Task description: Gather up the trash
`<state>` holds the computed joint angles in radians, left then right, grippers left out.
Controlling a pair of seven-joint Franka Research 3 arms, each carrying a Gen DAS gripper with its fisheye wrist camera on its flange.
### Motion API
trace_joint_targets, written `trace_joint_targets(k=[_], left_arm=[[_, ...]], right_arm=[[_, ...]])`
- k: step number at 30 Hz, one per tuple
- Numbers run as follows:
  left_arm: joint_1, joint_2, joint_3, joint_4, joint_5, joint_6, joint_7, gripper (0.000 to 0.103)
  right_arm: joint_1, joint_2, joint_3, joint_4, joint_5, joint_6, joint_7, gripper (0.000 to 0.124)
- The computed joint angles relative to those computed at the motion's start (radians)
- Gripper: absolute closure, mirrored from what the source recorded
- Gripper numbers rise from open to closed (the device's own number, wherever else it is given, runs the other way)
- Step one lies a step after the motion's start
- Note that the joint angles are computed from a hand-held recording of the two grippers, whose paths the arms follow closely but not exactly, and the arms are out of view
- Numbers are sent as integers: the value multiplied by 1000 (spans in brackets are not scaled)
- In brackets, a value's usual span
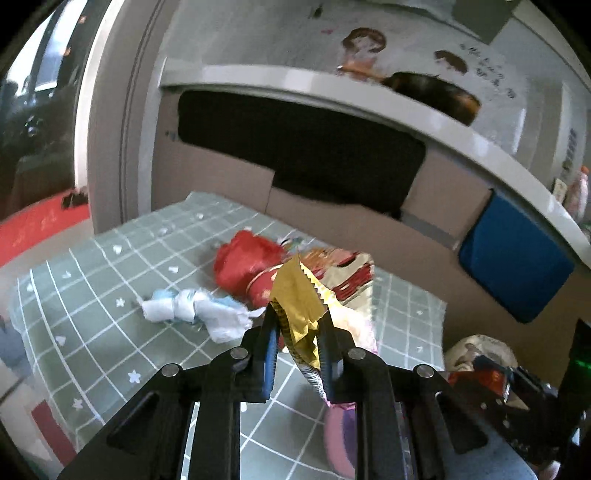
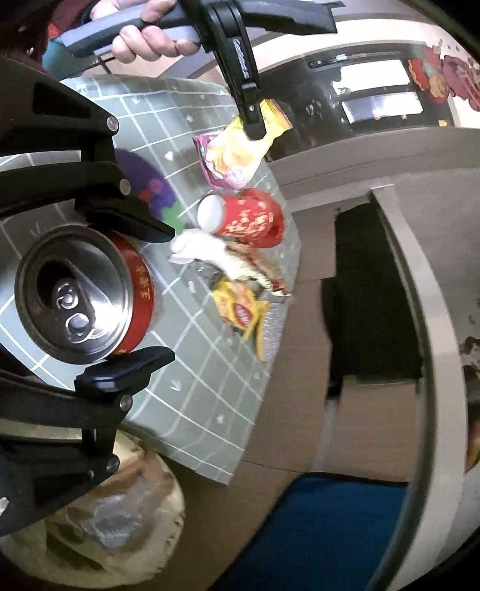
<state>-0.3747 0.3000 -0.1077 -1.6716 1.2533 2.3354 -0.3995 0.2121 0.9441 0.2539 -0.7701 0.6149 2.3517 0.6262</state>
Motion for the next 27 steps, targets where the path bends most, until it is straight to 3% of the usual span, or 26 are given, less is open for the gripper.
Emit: trace_joint_targets(k=[9,12,13,18,22,27], left_arm=[[4,-24,-17,-41,-23,11,-3,83],[3,-33,-20,-57,-31,15,0,83],[3,-34,-21,-61,-33,17,-5,83],[12,-24,-21,-65,-40,63,-18,83],[18,-13,-18,-65,-72,95,-3,83],[21,-19,-10,-86,-98,109,-1,83]], right_arm=[[-7,-39,12,-62,30,24,-56,69],[-16,-65,17,-136,9,60,-67,69],[-33,-97,25,-198,62,91,-115,69],[-54,-158,12,-314,87,105,-149,68],[-38,-154,-21,-341,40,67,-128,63],[-27,-92,-23,-232,6,-52,-94,63]])
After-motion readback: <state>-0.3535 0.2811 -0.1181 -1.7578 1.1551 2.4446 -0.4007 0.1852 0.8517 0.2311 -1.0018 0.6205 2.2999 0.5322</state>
